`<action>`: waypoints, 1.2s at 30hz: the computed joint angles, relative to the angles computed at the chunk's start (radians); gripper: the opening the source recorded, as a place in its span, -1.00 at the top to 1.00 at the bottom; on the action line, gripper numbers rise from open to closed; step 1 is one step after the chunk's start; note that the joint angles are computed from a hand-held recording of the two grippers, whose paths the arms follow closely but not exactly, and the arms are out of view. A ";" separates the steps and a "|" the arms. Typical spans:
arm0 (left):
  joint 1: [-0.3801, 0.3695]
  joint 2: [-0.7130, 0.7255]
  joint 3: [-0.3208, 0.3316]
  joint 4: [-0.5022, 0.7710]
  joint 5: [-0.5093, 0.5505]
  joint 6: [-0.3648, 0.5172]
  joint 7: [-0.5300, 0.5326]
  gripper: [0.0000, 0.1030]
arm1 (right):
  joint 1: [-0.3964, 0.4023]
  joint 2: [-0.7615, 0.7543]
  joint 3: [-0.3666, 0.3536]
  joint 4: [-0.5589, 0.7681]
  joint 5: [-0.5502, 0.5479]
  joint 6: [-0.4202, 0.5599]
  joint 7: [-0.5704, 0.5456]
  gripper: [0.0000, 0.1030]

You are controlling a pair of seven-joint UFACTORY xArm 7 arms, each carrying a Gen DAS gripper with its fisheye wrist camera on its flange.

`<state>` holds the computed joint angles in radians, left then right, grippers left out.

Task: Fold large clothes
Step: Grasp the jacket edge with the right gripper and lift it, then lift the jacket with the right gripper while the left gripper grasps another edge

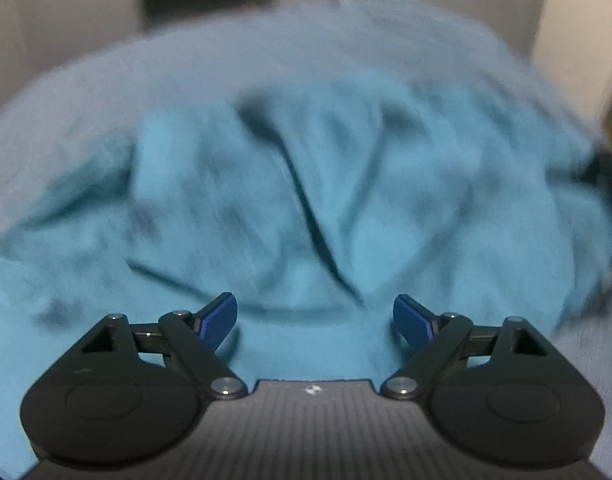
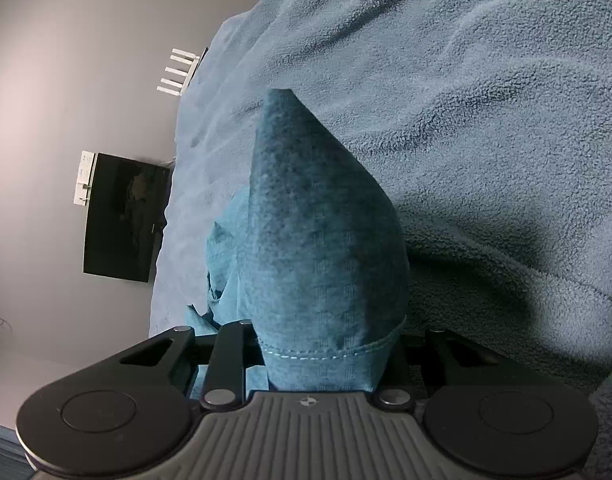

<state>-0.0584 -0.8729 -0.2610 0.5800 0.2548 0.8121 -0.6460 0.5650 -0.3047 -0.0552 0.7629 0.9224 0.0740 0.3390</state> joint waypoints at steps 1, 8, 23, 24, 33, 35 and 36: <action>0.035 -0.004 -0.021 0.002 0.031 -0.019 -0.027 -0.68 | 0.013 0.008 -0.009 0.005 0.012 -0.006 -0.014 0.43; 0.054 0.113 -0.011 -0.019 0.098 -0.063 -0.004 -0.68 | 0.071 -0.002 -0.040 0.000 0.062 -0.043 -0.171 0.53; 0.036 -0.154 0.187 -0.104 -0.063 -0.077 0.061 -0.68 | -0.112 -0.179 0.443 -0.039 -0.555 -0.203 -0.434 0.70; 0.052 -0.194 0.212 -0.100 -0.083 -0.066 0.074 -0.68 | -0.121 -0.181 0.466 -0.030 -0.583 -0.193 -0.434 0.70; 0.219 -0.491 0.481 -0.025 -0.263 0.077 0.164 -0.73 | -0.214 -0.100 0.704 0.106 -0.848 -0.113 -0.406 0.71; 0.234 -0.526 0.546 -0.027 -0.325 0.094 0.162 -0.77 | -0.260 -0.077 0.782 0.126 -0.922 -0.109 -0.398 0.71; 0.241 -0.533 0.567 -0.027 -0.351 0.102 0.161 -0.77 | -0.273 -0.067 0.810 0.131 -0.953 -0.108 -0.394 0.71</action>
